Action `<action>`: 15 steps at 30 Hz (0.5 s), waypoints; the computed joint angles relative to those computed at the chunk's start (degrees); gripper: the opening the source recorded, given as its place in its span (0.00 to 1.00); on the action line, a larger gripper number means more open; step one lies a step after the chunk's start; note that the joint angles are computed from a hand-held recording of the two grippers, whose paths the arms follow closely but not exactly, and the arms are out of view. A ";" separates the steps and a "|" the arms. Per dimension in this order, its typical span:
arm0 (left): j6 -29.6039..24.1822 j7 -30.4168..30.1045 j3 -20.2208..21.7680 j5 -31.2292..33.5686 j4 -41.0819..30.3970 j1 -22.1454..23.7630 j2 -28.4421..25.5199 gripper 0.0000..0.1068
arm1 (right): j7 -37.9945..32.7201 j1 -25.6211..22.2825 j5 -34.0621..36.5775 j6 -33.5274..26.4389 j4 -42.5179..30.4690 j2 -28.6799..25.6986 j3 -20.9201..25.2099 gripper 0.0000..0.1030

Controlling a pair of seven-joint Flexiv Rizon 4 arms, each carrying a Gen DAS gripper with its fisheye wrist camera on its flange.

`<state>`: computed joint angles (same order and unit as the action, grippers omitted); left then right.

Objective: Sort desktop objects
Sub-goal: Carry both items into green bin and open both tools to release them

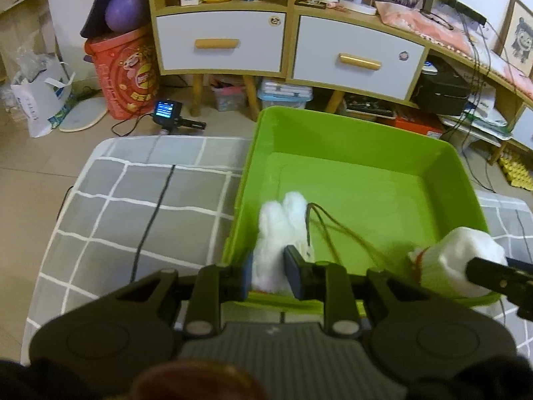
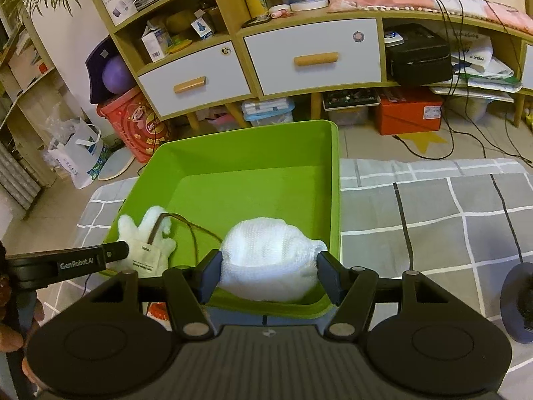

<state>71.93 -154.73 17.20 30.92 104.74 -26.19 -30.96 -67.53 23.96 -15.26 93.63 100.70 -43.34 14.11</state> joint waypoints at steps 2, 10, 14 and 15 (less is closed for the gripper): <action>0.06 -0.20 0.05 0.03 0.31 0.10 0.16 0.21 | 0.01 0.32 -0.06 -0.23 0.08 0.23 -0.39 0.61; 0.23 -1.35 0.28 0.65 0.40 -0.35 0.39 0.27 | -0.33 1.84 -0.65 0.42 1.45 1.72 -2.41 0.62; 1.54 -0.62 -0.47 0.51 0.56 0.19 0.45 0.42 | -0.53 0.51 -0.41 0.57 1.61 2.05 -0.98 0.69; 1.86 -0.22 -0.69 0.26 0.57 0.33 0.41 0.46 | -0.64 -0.05 -0.33 0.55 1.64 2.13 -0.37 0.70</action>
<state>73.78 -154.96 16.52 31.18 105.31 -25.86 -30.55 -68.18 23.91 -15.59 94.18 102.34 -41.21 13.73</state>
